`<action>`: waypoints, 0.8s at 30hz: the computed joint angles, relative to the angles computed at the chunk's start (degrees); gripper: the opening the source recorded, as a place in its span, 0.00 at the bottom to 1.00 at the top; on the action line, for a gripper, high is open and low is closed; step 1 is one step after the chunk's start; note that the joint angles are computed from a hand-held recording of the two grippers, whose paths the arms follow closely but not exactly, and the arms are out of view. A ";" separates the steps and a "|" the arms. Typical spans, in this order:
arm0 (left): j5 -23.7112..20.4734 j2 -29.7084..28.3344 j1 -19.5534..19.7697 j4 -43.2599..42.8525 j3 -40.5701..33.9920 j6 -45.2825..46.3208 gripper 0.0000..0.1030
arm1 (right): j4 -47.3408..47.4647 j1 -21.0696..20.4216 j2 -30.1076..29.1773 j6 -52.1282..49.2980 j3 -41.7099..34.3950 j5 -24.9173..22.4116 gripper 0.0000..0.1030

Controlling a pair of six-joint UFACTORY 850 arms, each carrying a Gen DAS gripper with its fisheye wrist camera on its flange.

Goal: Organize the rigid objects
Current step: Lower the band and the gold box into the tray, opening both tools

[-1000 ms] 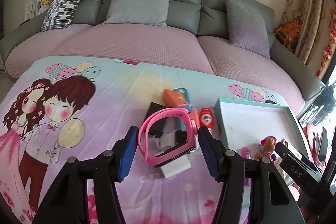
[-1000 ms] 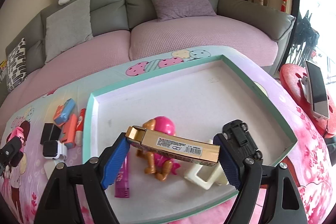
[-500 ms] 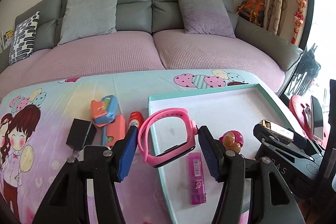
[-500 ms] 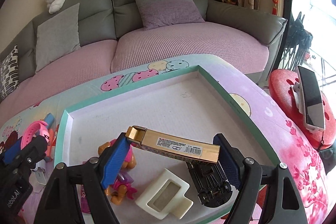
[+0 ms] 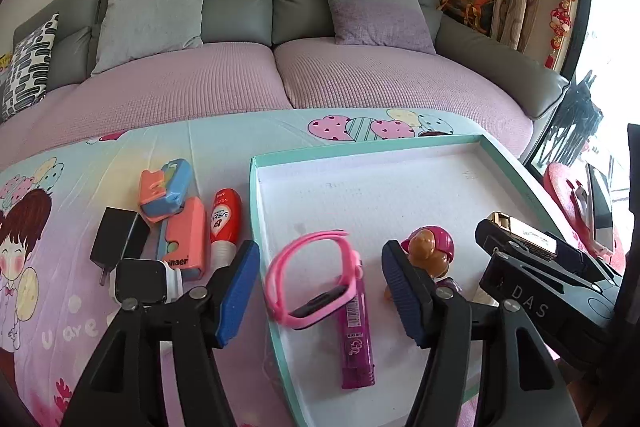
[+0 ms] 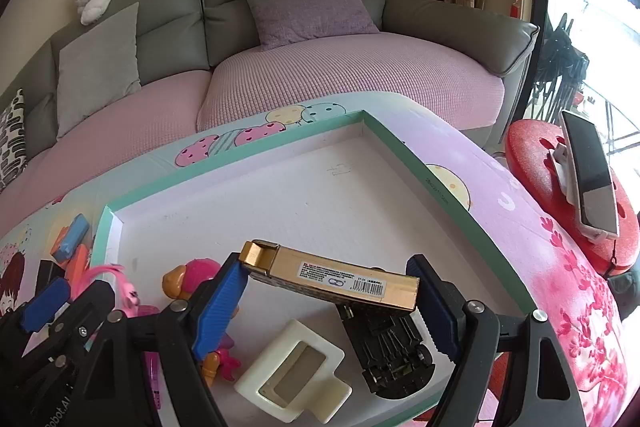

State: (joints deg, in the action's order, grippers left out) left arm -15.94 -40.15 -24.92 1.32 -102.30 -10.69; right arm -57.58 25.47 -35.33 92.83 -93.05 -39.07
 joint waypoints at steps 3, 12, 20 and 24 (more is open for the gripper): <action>0.36 0.47 0.18 -0.28 0.60 -0.09 0.72 | -0.21 -0.01 0.13 0.35 0.27 0.20 0.82; 0.15 1.33 1.09 6.04 1.38 -8.78 0.85 | -4.98 0.38 1.25 4.23 1.98 1.78 1.00; -0.90 2.60 3.06 18.42 3.04 -25.80 0.85 | -5.41 0.54 1.16 4.30 1.92 1.71 1.00; -3.24 3.61 4.71 21.96 4.18 -32.28 0.85 | -5.53 0.93 1.03 4.25 1.51 1.11 1.00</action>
State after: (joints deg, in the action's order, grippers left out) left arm -19.18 -36.53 -20.21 23.28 -98.13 -42.97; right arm -63.11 26.40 -34.30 97.08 -91.55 -37.97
